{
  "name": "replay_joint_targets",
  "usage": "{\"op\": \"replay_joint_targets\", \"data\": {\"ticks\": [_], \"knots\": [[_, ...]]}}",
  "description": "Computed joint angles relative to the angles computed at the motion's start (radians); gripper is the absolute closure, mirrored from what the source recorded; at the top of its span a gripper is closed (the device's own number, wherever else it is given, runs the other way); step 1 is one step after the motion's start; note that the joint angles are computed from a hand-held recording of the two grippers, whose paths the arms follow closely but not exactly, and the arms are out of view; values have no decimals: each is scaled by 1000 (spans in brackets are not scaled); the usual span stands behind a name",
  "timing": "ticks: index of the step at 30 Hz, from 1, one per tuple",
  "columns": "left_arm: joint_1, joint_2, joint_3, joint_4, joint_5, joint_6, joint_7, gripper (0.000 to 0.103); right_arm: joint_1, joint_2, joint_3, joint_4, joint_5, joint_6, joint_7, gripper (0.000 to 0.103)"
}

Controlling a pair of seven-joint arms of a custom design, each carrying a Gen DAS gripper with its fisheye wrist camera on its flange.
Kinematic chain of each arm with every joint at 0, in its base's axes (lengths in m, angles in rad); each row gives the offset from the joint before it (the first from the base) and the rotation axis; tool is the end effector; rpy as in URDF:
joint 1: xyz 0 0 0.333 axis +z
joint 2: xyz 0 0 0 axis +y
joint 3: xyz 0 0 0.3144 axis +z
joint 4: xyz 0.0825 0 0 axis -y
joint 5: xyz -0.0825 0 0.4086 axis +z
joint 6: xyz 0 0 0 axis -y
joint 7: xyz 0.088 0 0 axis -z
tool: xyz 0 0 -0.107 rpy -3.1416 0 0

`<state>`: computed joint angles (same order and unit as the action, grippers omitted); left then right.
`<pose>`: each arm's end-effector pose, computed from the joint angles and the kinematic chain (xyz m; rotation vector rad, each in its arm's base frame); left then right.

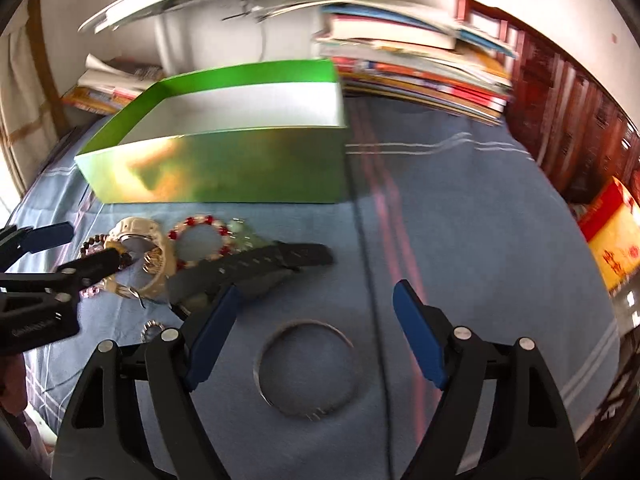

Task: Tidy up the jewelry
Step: 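Grasp the white watch with the left tool while the right tool grasps the black watch strap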

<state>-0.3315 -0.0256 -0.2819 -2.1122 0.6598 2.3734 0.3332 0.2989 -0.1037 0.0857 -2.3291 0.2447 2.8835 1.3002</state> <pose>0.4830 -0.3327 0.4434 -2.0327 1.6535 -0.4627 0.5222 0.1970 0.4386 -2.1390 1.3538 -0.4458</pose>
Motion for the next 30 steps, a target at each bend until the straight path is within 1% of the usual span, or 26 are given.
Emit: {"op": "replay_joint_targets", "data": {"ticks": [2,3,4,5,6,7,8,9,10,11,12,13,15,18,19,22,23,24,25,26,27,29,30], "knots": [[1,22,2,16,-19,1,15,34,8,33,-1,33,15,-14,-19,24],[0,34,4,27,-30,-3,23,42,12,48,-2,49,33,-24,-35,25],[-1,43,5,33,-45,-8,32,52,13,61,-3,65,45,-31,-44,28],[-2,48,6,34,-54,-9,38,58,13,66,-3,74,54,-39,-52,33],[-3,51,8,34,-60,-11,42,68,13,72,-4,82,64,-48,-61,43],[-1,46,11,27,-66,-4,46,72,14,78,-6,93,92,-65,-85,51],[-1,43,12,23,-63,-2,40,74,14,90,-6,109,114,-82,-103,73],[-1,38,13,19,-59,-4,34,80,14,96,-6,119,144,-97,-127,87],[0,31,14,10,-68,6,36,86,12,96,-6,121,162,-101,-140,89],[2,22,15,0,-75,11,38,87,12,95,-4,119,173,-94,-145,93],[3,14,14,-8,-80,12,38,91,11,89,-6,118,217,-100,-180,94],[4,5,13,-14,-86,5,39,91,10,83,-7,116,245,-102,-202,95],[7,-13,11,-31,-95,1,40,91,9,65,-7,99,239,-85,-194,95],[10,-55,7,-75,-122,10,41,91,1,45,-6,73,174,-48,-133,95],[11,-63,5,-84,-129,11,40,91,-4,43,-4,63,135,-28,-90,95],[15,-94,0,-118,-144,19,35,90,-16,35,-2,51,50,-29,-7,95],[16,-101,-3,-124,-140,17,29,90,-19,33,-2,47,27,-28,15,90],[18,-107,-6,-130,-136,18,22,87,-25,32,-1,44,-4,-25,47,74],[19,-112,-9,-134,-131,16,17,84,-26,28,-2,39,-13,-19,58,64],[20,-114,-11,-136,-128,17,14,82,-24,19,-4,28,-10,-8,56,51],[21,-117,-12,-139,-125,19,12,79,-19,10,-7,19,5,-2,41,49],[23,-119,-14,-140,-119,15,7,72,14,-13,-27,8,119,-13,-68,49],[24,-120,-14,-141,-117,14,5,67,26,-21,-33,6,165,-21,-111,49]]}}
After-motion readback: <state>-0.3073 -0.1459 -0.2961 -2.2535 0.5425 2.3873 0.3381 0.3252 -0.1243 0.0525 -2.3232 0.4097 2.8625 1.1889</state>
